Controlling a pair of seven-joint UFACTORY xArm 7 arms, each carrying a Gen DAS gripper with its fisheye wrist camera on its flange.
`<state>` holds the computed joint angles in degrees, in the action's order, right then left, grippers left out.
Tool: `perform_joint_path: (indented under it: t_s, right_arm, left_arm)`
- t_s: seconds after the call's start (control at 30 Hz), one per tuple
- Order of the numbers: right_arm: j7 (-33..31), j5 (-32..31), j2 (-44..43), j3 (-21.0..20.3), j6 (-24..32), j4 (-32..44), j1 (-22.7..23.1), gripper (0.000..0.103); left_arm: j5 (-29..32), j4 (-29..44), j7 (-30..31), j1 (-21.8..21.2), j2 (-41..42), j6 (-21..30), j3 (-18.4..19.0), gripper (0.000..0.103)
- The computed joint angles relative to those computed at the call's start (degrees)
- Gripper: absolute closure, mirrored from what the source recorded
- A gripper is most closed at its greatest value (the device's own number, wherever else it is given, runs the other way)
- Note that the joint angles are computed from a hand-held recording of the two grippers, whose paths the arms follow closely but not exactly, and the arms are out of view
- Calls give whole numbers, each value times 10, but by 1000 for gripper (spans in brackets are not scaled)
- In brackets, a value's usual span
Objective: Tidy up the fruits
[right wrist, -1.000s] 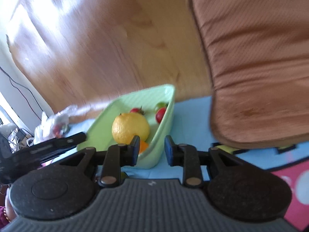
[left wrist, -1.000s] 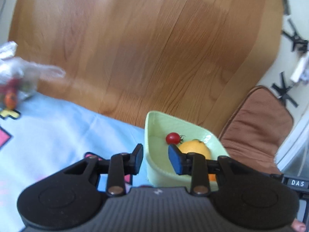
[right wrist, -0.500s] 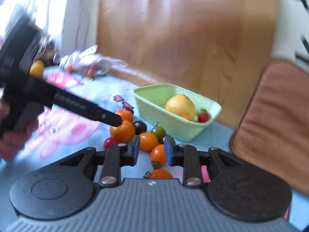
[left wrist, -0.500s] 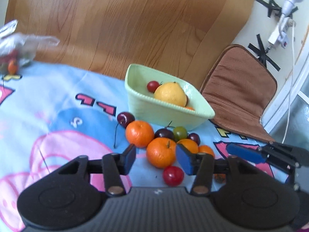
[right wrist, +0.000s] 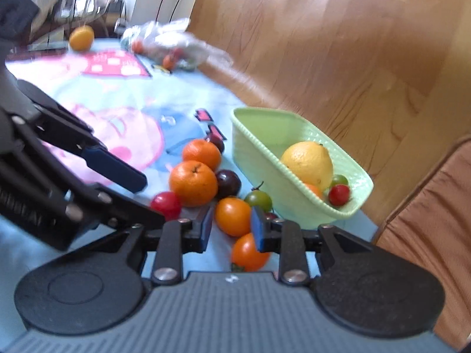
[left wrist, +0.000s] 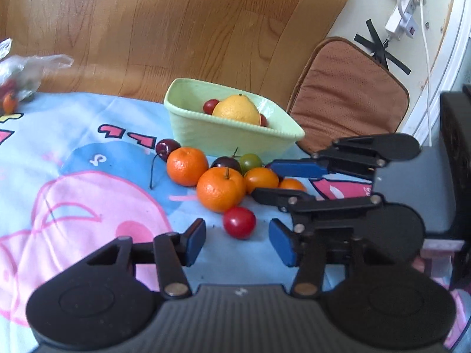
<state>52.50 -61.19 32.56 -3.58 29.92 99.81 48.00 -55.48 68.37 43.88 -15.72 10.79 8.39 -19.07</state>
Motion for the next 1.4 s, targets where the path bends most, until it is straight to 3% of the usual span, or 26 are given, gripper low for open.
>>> perform_joint_path:
  t_s: [0.03,0.07,0.1,0.17,0.23,0.37,0.5,0.57,0.7,0.8,0.93,1.07,1.13,1.27,1.4]
  right_arm:
    - [-8,5,3,3,-5,4,-5,68]
    - [-9,6,3,2,-10,3,-6,69]
    - [-12,7,3,1,-12,3,-6,70]
    - [-2,7,-2,-1,-16,-5,-2,71]
    - [47,-18,-18,-13,-27,-29,10,71]
    - [195,-137,-56,-34,-44,-68,36,71]
    - [306,-216,-49,-36,-28,-38,32,71]
    - [338,-219,-31,-29,-22,-7,14,71]
    - [355,-178,6,-7,-21,41,-28,71]
    - [352,-133,26,-10,-33,60,-38,71]
    - [341,-103,39,-30,-43,71,-28,69]
    - [412,-154,7,-59,-55,33,-4,69]
    - [453,-190,-19,-56,-51,5,3,69]
    - [526,-266,-70,-42,-26,-63,18,69]
    - [589,-299,-122,-15,40,-143,31,69]
  left_arm:
    - [0,1,1,-1,3,-7,0,68]
    - [-8,1,12,3,4,-8,-5,71]
    - [-40,3,39,17,2,4,-16,77]
    - [-52,-4,40,14,-8,14,-8,77]
    - [-67,-21,50,9,-28,22,0,77]
    - [-176,-29,125,14,-68,89,25,77]
    - [-205,54,182,-10,-29,55,49,77]
    - [-172,122,163,-14,20,47,53,77]
    - [5,261,-6,-41,137,68,91,77]
    - [94,344,-100,-56,205,114,119,77]
    - [176,373,-169,-73,237,121,137,71]
    - [155,311,-136,-22,198,80,71,68]
    - [123,269,-112,21,168,59,26,65]
    - [90,183,-105,77,107,44,-19,65]
    - [-44,100,-14,126,47,48,-62,65]
